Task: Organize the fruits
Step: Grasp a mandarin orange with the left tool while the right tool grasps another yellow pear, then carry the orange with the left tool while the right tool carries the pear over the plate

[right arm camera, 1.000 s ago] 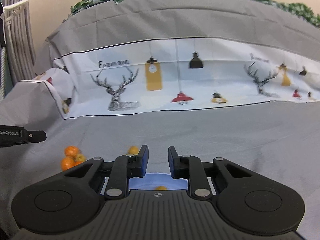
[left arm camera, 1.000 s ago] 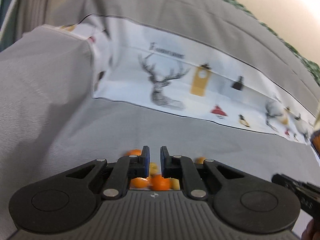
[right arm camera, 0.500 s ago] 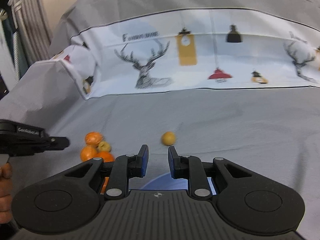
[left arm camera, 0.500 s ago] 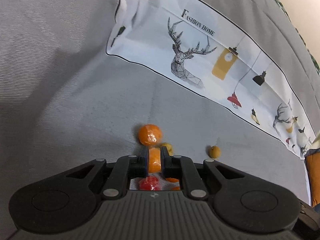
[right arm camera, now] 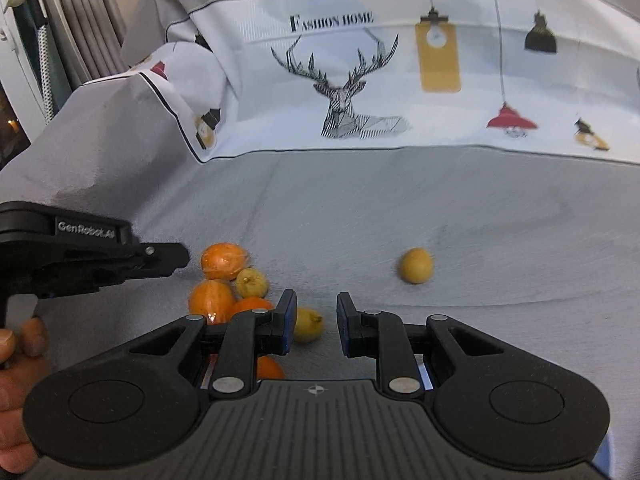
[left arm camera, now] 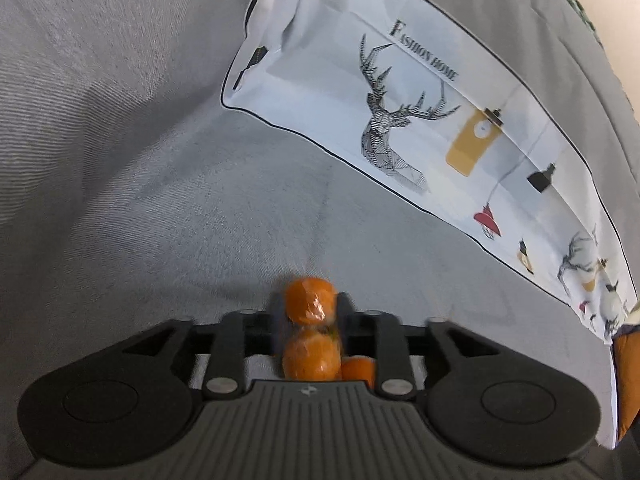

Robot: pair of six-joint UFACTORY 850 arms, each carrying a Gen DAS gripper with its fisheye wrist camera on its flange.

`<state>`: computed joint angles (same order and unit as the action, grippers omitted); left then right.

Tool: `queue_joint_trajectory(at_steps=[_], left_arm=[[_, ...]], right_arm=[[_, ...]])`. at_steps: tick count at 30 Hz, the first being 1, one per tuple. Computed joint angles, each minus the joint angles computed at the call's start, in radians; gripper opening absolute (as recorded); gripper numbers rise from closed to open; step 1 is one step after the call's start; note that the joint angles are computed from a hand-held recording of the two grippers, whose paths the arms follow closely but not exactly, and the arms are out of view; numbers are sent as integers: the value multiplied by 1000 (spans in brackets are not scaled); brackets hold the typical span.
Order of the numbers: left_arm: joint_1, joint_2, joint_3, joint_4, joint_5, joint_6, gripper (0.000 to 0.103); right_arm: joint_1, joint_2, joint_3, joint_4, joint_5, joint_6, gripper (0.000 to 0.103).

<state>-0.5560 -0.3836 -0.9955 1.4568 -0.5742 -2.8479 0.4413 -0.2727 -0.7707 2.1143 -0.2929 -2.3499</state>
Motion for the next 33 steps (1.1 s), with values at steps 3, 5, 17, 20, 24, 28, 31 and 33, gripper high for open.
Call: queue_joint_trajectory(at_steps=[3, 5, 17, 20, 24, 28, 31, 33], left_arm=[[23, -14, -4, 42, 38, -45, 49], [31, -25, -12, 41, 48, -34, 50], [52, -90, -74, -18, 66, 114, 42], [46, -91, -83, -58, 50, 178, 41], [28, -69, -68, -52, 9, 167, 41], [-8, -37, -54, -90, -55, 214, 41], [-45, -14, -50, -98, -115, 251, 41], [-68, -7, -55, -105, -153, 278, 41]], right_arm=[[13, -38, -32, -34, 17, 65, 27], [18, -64, -54, -92, 31, 140, 28], [63, -109, -75, 73, 108, -55, 27], [58, -98, -63, 98, 93, -75, 27], [44, -57, -24, 150, 38, -125, 27], [28, 16, 32, 178, -17, -181, 27], [11, 84, 76, 187, -42, -178, 27], [-4, 136, 108, 170, -48, -144, 27]])
